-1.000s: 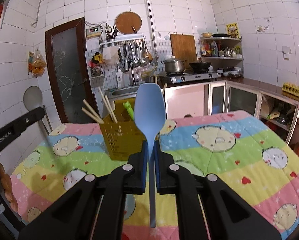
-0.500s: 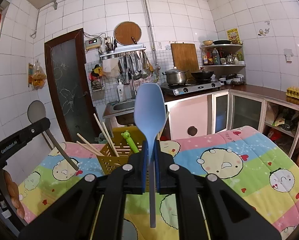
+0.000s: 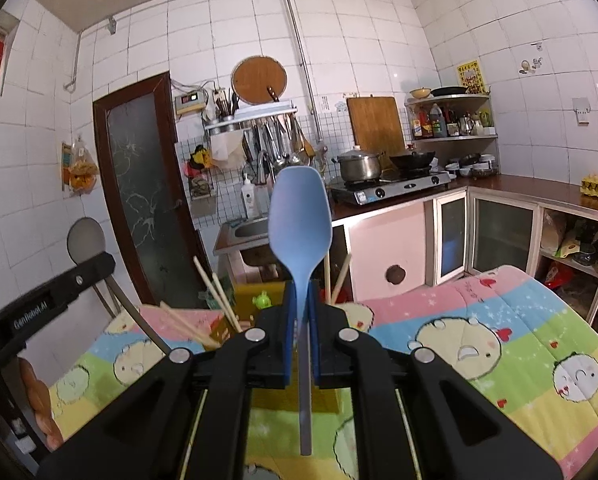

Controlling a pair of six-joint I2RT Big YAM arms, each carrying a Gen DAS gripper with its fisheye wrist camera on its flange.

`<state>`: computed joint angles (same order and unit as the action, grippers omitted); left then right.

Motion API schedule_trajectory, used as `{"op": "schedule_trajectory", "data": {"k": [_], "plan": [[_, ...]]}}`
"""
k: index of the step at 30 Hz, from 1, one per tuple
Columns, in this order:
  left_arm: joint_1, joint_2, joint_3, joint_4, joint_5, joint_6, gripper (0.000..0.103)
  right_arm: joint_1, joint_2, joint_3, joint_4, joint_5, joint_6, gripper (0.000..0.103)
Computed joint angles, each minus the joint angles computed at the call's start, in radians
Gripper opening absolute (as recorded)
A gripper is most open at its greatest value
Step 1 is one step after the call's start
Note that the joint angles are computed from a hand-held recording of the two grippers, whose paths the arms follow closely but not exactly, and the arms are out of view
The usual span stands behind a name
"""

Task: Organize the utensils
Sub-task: 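Lift both held spoons and carry them over the yellow holder, then lower both spoons into the holder and open both tools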

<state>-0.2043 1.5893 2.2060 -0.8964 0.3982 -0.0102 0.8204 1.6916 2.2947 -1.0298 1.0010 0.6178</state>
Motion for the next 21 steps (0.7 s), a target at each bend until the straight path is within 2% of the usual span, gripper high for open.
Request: {"op": "schedule_trajectory", "data": {"k": [4, 9, 15, 21], "plan": [[-0.022, 0.056, 0.085, -0.004, -0.026, 0.017, 0.003, -0.032, 0.033, 0.051, 0.049, -0.019, -0.060, 0.007], [-0.045, 0.143, 0.201, 0.001, -0.067, 0.030, 0.003, -0.072, 0.103, 0.159, 0.073, -0.037, -0.139, 0.007], [-0.065, 0.246, 0.317, -0.015, -0.078, 0.037, 0.003, -0.111, 0.173, 0.234, 0.104, -0.044, -0.199, 0.007], [-0.070, 0.310, 0.355, -0.013, -0.075, 0.036, 0.003, -0.142, 0.195, 0.207, 0.154, -0.041, -0.218, 0.007]]}}
